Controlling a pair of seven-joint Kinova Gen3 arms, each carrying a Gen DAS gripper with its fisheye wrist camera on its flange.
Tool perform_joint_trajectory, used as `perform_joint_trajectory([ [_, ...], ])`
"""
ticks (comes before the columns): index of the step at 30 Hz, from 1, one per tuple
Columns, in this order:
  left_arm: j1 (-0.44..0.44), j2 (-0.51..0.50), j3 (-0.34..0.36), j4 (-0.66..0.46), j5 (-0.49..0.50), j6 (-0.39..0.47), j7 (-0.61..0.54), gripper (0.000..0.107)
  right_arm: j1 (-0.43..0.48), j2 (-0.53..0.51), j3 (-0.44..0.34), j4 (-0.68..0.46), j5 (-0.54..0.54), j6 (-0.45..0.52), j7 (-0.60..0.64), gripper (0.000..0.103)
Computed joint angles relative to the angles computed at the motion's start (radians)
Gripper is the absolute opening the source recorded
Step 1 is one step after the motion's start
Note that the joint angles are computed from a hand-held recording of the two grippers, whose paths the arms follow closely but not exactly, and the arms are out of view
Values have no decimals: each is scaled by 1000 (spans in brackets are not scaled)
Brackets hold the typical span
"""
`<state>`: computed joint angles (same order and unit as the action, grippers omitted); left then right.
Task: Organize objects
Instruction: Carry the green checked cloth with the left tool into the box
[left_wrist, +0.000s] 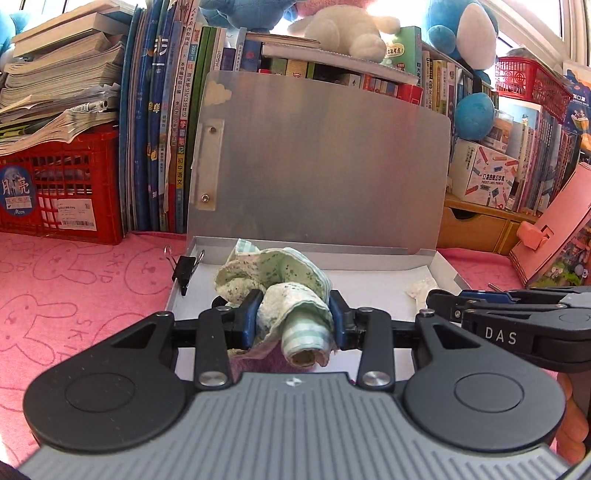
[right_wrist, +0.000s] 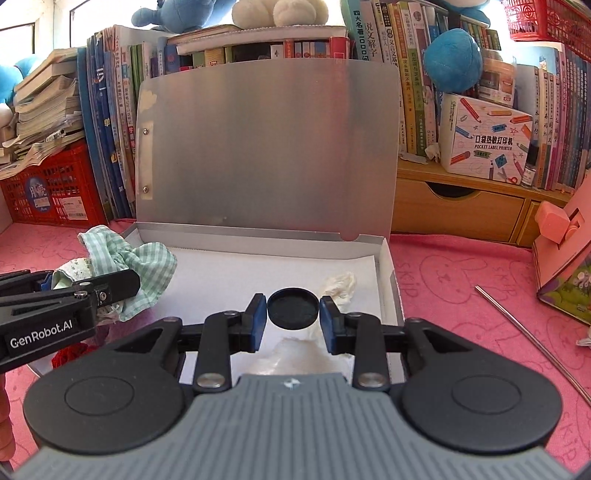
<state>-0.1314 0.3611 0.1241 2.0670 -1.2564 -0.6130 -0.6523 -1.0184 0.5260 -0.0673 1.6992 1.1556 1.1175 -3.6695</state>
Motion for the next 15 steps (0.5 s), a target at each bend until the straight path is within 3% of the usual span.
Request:
perform_joint_trajectory([
  [15,9,30,28,8,82,28,-119,45,23,18,14,11,-28,-59,-4,37],
])
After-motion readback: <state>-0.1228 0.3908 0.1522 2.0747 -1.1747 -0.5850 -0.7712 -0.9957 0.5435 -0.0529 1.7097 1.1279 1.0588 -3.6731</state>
